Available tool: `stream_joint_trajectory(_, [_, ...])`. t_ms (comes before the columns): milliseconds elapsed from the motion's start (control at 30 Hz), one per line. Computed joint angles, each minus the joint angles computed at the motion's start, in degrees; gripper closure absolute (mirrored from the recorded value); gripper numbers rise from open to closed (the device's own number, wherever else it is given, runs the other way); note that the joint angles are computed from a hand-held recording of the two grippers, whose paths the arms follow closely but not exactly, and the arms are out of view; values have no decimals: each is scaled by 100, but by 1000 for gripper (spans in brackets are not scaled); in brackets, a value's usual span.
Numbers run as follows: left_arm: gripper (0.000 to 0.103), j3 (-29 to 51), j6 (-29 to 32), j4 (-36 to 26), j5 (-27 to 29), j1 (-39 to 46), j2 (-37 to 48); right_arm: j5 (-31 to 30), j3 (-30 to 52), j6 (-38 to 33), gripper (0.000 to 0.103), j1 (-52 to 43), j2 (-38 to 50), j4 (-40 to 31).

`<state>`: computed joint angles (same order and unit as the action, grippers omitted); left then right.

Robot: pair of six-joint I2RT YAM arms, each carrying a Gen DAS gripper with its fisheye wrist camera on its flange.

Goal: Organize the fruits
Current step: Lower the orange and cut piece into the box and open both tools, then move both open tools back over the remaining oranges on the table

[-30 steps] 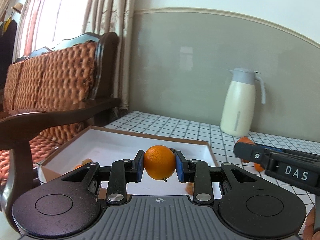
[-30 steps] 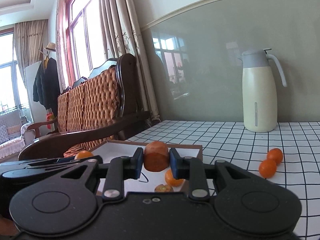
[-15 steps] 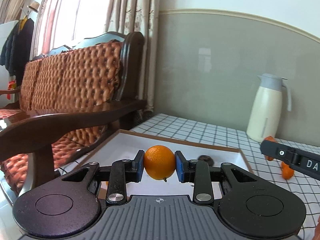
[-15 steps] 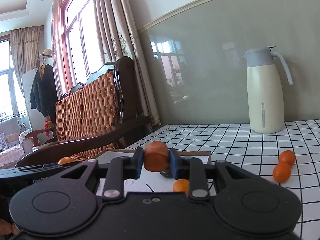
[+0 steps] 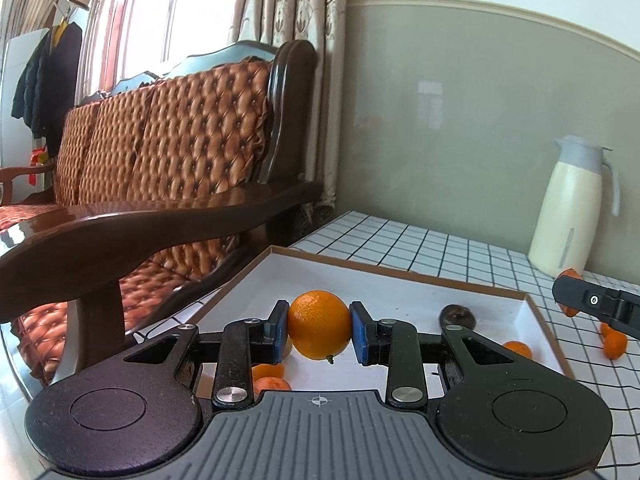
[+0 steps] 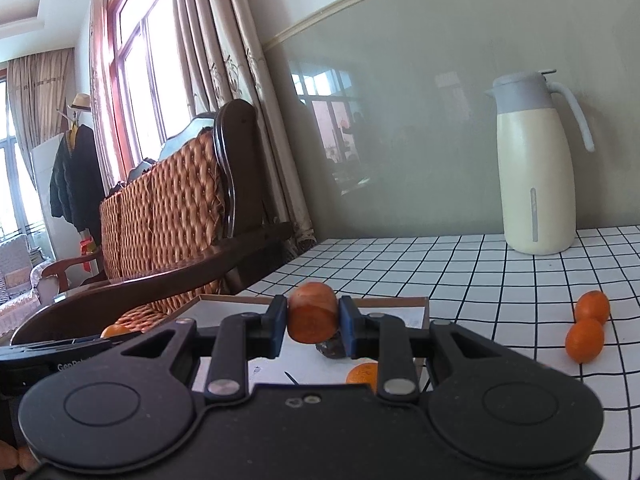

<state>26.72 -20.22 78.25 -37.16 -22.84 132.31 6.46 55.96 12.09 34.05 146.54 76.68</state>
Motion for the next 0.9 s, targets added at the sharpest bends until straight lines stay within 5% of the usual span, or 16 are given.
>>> stream_joint_trajectory(500, [70,849,-55,-892,409,538,224,109,1032,36,80,-104,222,-1364])
stream_joint_trajectory(567, [70,1039,-65,-1073,409,599,277,335,1144,59,68,-93,251,-1563])
stream_joint_trajectory(633, [68,1224,29,-1202,420,654,359,485,1104,170,30,-96,281,-1436])
stream_joint_trajectory(733, [0,1350,-134,-1518,372,657,323,462,756,290,25,-120,207,-859])
stream_joint_trajectory(900, [0,1012,569,-525,-435,293,344,312,302,479,11,-199,131,-105])
